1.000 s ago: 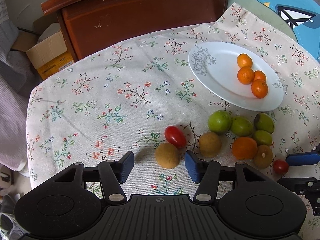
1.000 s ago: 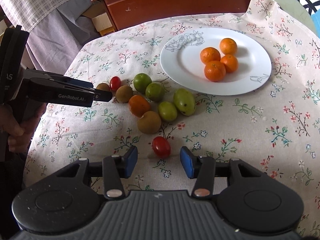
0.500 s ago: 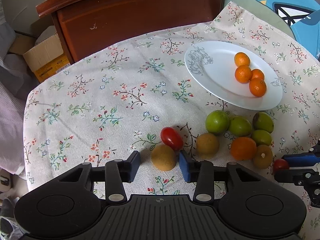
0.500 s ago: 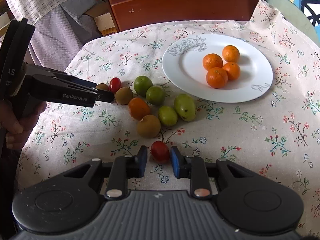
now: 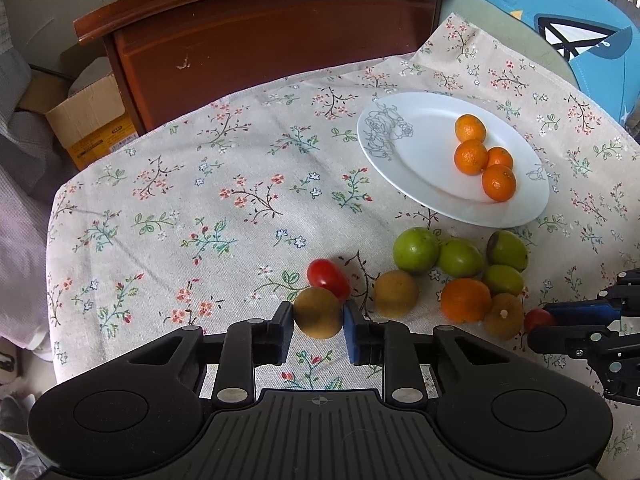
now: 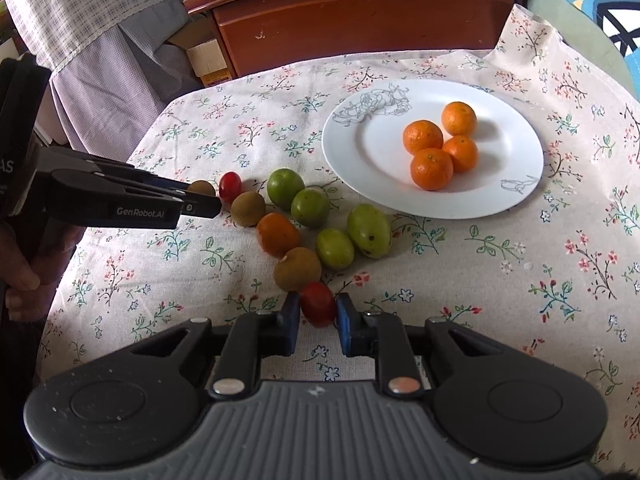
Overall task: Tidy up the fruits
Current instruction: 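Close the left gripper on the brown kiwi while the right grasps a red cherry tomato, then lift and carry the kiwi and cherry tomato over the white plate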
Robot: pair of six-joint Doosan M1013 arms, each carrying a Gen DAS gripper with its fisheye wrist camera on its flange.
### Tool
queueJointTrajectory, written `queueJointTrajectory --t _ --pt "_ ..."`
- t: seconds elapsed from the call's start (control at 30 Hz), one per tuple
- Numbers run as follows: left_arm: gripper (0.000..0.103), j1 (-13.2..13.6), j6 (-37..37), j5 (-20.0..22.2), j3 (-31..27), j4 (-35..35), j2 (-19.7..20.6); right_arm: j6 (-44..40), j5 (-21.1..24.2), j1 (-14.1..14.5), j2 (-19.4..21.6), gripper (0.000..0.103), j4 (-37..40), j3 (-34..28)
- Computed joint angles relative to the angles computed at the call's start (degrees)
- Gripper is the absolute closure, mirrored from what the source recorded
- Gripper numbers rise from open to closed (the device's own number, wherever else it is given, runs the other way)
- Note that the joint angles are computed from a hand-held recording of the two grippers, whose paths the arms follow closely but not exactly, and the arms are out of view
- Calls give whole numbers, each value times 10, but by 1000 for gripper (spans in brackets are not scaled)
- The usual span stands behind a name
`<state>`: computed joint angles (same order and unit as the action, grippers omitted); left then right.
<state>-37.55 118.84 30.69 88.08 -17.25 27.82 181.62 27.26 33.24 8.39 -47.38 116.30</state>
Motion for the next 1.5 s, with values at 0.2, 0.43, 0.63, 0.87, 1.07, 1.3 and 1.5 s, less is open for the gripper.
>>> queueJointTrajectory --t 0.2,0.43,0.63,0.87,1.07,1.3,1.5 --pt "79 -1 17 -16 7 -22 -10 22 0 0 -2 83 -15 1" --pt "79 -3 52 -33 14 -62 -18 67 2 1 -6 83 -54 5" --pt "79 -6 81 -52 20 -92 -24 115 7 0 -13 83 -96 8" --pt "79 -10 136 -60 23 -136 -28 149 5 -8 -22 83 -133 11" --pt "79 -17 170 -73 20 -176 -27 155 13 -16 -25 83 -161 7" --pt "79 -23 188 -76 5 -211 -18 175 23 -34 -27 83 -197 4" --pt "79 -27 199 -71 -14 -228 -5 171 23 -55 -24 83 -211 -2"
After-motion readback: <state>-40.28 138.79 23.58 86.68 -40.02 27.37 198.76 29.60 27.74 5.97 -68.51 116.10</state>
